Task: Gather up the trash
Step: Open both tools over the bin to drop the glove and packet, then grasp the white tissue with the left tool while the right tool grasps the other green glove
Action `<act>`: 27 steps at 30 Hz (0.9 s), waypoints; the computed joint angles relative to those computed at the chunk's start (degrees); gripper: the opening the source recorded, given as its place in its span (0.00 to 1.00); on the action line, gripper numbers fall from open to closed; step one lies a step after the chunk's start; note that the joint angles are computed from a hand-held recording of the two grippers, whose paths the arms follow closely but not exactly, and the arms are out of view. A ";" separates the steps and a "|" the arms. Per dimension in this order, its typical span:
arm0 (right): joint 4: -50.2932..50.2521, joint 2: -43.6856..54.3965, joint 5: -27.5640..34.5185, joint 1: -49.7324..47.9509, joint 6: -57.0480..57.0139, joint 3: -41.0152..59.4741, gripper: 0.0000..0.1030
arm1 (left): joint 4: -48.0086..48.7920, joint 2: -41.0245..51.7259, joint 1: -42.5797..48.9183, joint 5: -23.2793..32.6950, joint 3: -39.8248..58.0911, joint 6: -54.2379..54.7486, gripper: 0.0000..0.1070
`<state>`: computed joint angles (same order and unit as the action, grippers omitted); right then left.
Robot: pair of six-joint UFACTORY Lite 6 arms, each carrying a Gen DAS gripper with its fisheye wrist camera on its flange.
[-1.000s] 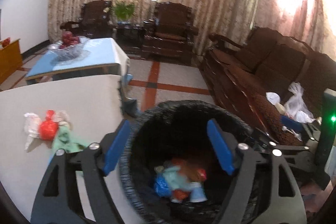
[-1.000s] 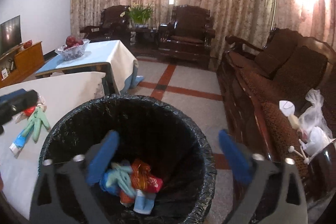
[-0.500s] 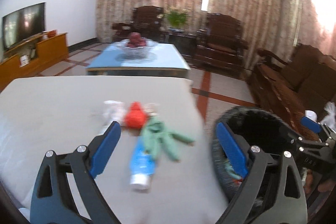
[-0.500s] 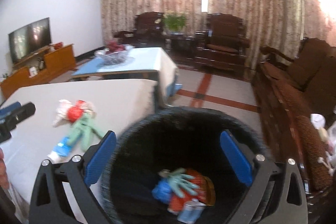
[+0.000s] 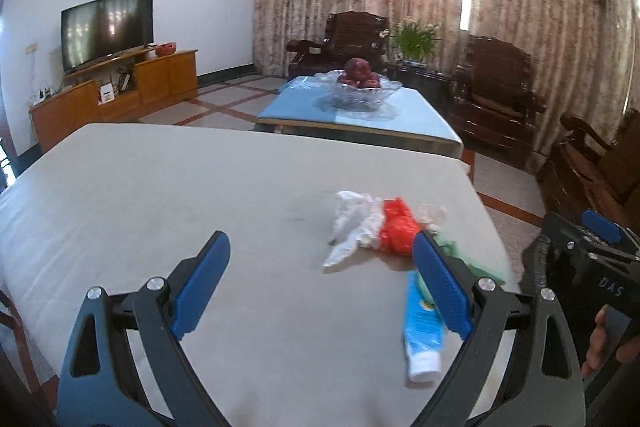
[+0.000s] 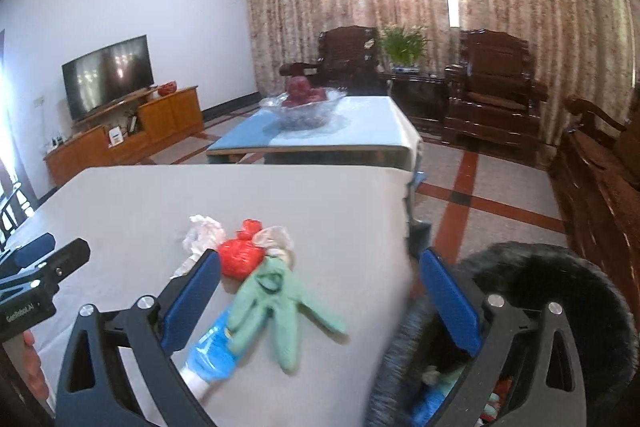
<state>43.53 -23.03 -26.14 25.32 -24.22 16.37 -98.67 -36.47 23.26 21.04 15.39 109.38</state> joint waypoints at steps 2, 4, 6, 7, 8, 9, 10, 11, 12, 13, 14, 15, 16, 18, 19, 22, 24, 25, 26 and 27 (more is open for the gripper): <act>-3.25 7.12 -3.08 1.51 4.35 3.14 0.94 | -7.30 3.36 -0.06 0.21 0.60 7.63 0.84; -5.76 13.96 -5.45 2.30 7.32 6.40 0.94 | -13.71 7.84 0.90 1.61 1.66 15.29 0.84; -8.33 20.73 -6.87 2.54 10.36 9.87 0.92 | -20.23 11.95 0.05 1.77 2.98 21.82 0.84; -8.91 23.36 -7.25 2.68 11.15 11.36 0.91 | -23.23 14.64 -0.07 2.30 3.98 25.13 0.84; -9.18 25.43 -7.92 3.09 11.78 12.24 0.89 | -25.71 16.86 -0.13 2.83 4.79 27.98 0.84; -9.58 29.38 -8.66 3.36 12.31 14.70 0.88 | -29.18 19.61 -0.53 3.21 5.93 31.82 0.84; -9.98 31.58 -8.74 3.07 12.46 16.23 0.85 | -31.99 21.01 -1.15 3.25 6.35 34.68 0.84; -10.89 34.58 -8.52 2.56 13.04 18.38 0.82 | -34.89 22.71 -1.71 3.50 6.89 37.65 0.84; -11.70 36.20 -8.05 2.01 13.53 19.70 0.80 | -37.27 25.29 -2.00 3.78 8.12 40.30 0.84; -12.78 38.45 -7.26 1.23 14.22 21.54 0.78 | -38.23 27.03 -1.83 4.16 8.87 41.51 0.84; -13.39 39.84 -6.54 0.66 14.53 22.78 0.76 | -39.02 29.00 -1.76 4.37 9.95 42.32 0.84; -13.64 42.06 -5.45 0.03 14.49 24.71 0.75 | -39.67 30.75 -1.65 4.51 10.95 43.00 0.84; -14.73 43.70 -3.93 -0.77 15.07 26.36 0.72 | -40.12 31.83 -1.33 4.91 11.33 43.71 0.84; -17.23 45.61 -1.12 -2.18 16.92 28.45 0.65 | -41.35 34.19 -1.19 5.35 12.64 45.01 0.84; -18.01 46.57 0.04 -2.71 17.43 29.42 0.60 | -42.58 34.69 -1.29 5.87 12.22 46.32 0.84; -21.56 48.42 3.61 -3.98 19.99 31.57 0.48 | -44.11 37.10 -2.07 6.16 13.41 47.60 0.84; -21.99 48.81 4.54 -3.66 19.51 31.98 0.38 | -44.61 38.34 -3.03 6.20 14.37 47.58 0.84; -22.45 48.52 4.76 -3.42 19.30 31.69 0.28 | -45.25 38.58 -3.71 6.26 14.47 47.80 0.84; -20.75 48.26 4.77 -3.00 17.37 31.52 0.25 | -45.67 38.90 -4.38 6.23 14.81 47.79 0.84; -19.02 47.87 4.13 -2.32 15.68 31.05 0.24 | -46.02 39.30 -5.18 6.15 15.24 47.63 0.84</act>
<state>24.52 24.84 -22.01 23.01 -8.55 47.42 -144.69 2.82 18.08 27.18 30.62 157.01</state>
